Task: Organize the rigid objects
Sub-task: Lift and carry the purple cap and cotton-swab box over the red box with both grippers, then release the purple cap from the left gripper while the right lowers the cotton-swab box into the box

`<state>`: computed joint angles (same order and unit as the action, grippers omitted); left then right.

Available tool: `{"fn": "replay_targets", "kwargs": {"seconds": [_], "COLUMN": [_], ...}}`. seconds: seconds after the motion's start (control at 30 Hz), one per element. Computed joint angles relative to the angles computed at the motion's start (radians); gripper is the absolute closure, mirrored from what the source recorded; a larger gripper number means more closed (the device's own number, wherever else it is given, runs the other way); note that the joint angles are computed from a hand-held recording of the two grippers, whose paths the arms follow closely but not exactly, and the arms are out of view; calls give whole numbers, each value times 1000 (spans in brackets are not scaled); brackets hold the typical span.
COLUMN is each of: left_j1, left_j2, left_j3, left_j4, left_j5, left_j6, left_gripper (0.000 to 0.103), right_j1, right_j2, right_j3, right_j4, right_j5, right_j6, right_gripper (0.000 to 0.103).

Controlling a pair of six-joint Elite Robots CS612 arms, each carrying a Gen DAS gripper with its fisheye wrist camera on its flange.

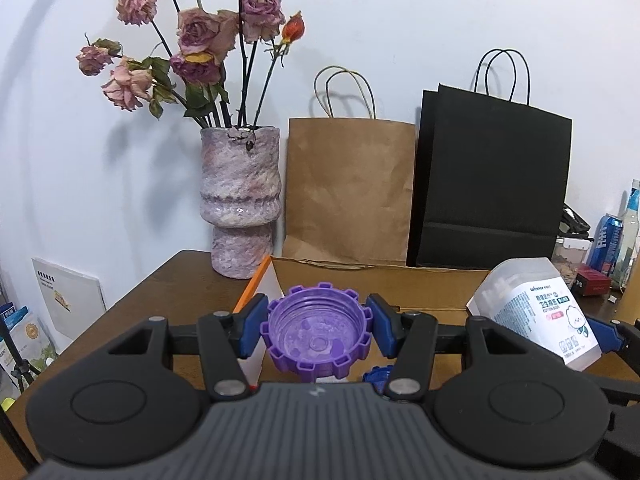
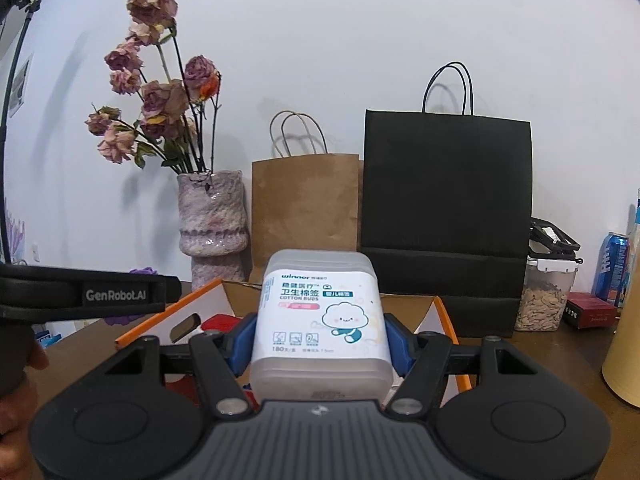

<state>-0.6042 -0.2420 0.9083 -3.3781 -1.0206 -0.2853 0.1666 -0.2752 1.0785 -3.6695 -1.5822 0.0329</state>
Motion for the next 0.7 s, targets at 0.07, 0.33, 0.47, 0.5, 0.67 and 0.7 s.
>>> {"fn": "replay_targets", "kwargs": {"seconds": [0.07,0.33,0.47,0.5,0.67,0.7], "left_j1": [3,13,18,19,25,26], "left_j2": [12,64,94,102,139,146], "left_j3": [-26,-141,-206,-223,-304,-321], "left_j4": [16,76,111,119,173,185], "left_j5": [-2,-5,-8,-8,-8,-8], "left_j6": [-1,3,12,14,17,17], "left_gripper": [47,47,47,47,47,47], "right_j1": [-2,-8,-11,-12,-14,-14], "right_j2": [10,49,69,74,99,103], "right_j3": [-22,-109,-154,-164,-220,-231], "right_j4": [13,62,90,96,129,136], "right_j5": [-1,-1,1,2,1,-1], "right_j6": [-1,-15,-21,-22,-36,-38], "right_gripper": [39,39,39,39,39,39]}}
